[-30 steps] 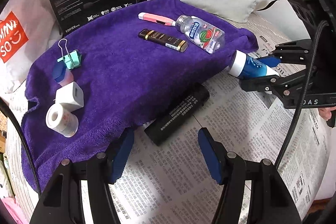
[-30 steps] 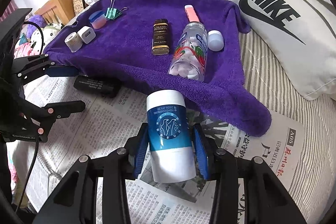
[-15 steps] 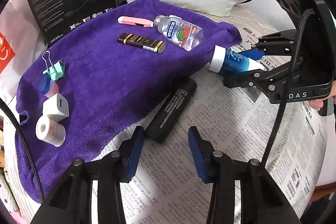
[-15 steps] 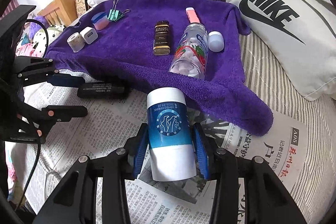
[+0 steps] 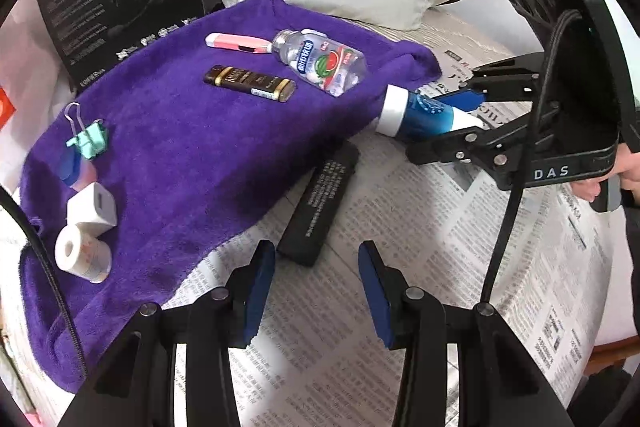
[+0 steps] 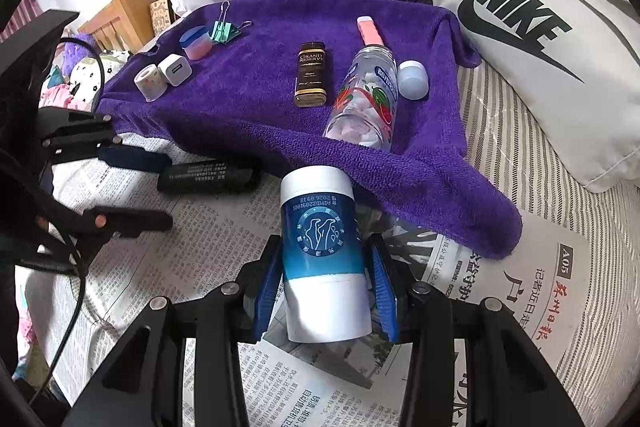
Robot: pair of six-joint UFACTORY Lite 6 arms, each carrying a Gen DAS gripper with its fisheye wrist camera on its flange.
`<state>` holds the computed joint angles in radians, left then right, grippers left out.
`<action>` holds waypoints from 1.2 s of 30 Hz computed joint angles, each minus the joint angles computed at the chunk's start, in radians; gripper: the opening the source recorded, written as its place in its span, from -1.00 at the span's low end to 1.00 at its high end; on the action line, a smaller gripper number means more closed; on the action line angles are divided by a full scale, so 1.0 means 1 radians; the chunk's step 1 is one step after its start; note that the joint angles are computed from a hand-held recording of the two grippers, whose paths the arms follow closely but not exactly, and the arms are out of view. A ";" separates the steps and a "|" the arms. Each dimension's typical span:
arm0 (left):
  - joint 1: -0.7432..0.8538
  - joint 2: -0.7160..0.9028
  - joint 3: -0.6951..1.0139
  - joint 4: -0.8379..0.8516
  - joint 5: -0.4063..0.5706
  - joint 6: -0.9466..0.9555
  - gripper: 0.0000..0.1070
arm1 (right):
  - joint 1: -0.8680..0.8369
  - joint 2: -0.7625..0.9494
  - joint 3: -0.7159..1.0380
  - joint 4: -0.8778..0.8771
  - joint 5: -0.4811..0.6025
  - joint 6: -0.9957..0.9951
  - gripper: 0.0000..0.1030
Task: Organize rigid objects
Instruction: 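Grasp the black power bank with the left tool while the right tool holds the deodorant stick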
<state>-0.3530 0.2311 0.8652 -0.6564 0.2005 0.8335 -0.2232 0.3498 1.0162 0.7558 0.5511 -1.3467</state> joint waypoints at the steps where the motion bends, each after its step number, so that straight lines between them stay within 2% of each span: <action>1: 0.003 -0.004 -0.002 -0.004 0.003 0.002 -0.22 | -0.001 0.001 0.001 0.001 0.002 -0.001 -0.16; 8: 0.021 0.033 0.045 0.016 0.013 -0.004 -0.22 | 0.008 -0.007 -0.011 -0.001 -0.014 -0.001 -0.16; 20: -0.038 0.145 0.173 0.157 0.014 -0.123 -0.23 | 0.001 0.003 0.001 0.001 0.003 -0.020 -0.16; 25: -0.043 0.159 0.192 0.115 0.018 -0.074 -0.35 | -0.005 -0.004 -0.014 0.022 -0.001 -0.067 -0.16; 27: -0.044 0.161 0.197 0.102 0.023 -0.060 -0.52 | -0.006 -0.006 -0.016 0.025 -0.003 -0.073 -0.18; 32: -0.039 0.122 0.153 0.084 0.028 -0.047 -0.57 | -0.009 -0.015 -0.018 -0.002 -0.010 -0.047 -0.27; 36: -0.001 0.021 0.029 0.000 0.017 0.017 -0.58 | -0.013 -0.036 -0.031 -0.055 -0.010 0.009 -0.28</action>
<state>-0.3538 0.2520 0.8947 -0.6562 0.2176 0.8510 -0.2361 0.3138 0.9853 0.7010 0.5406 -1.3378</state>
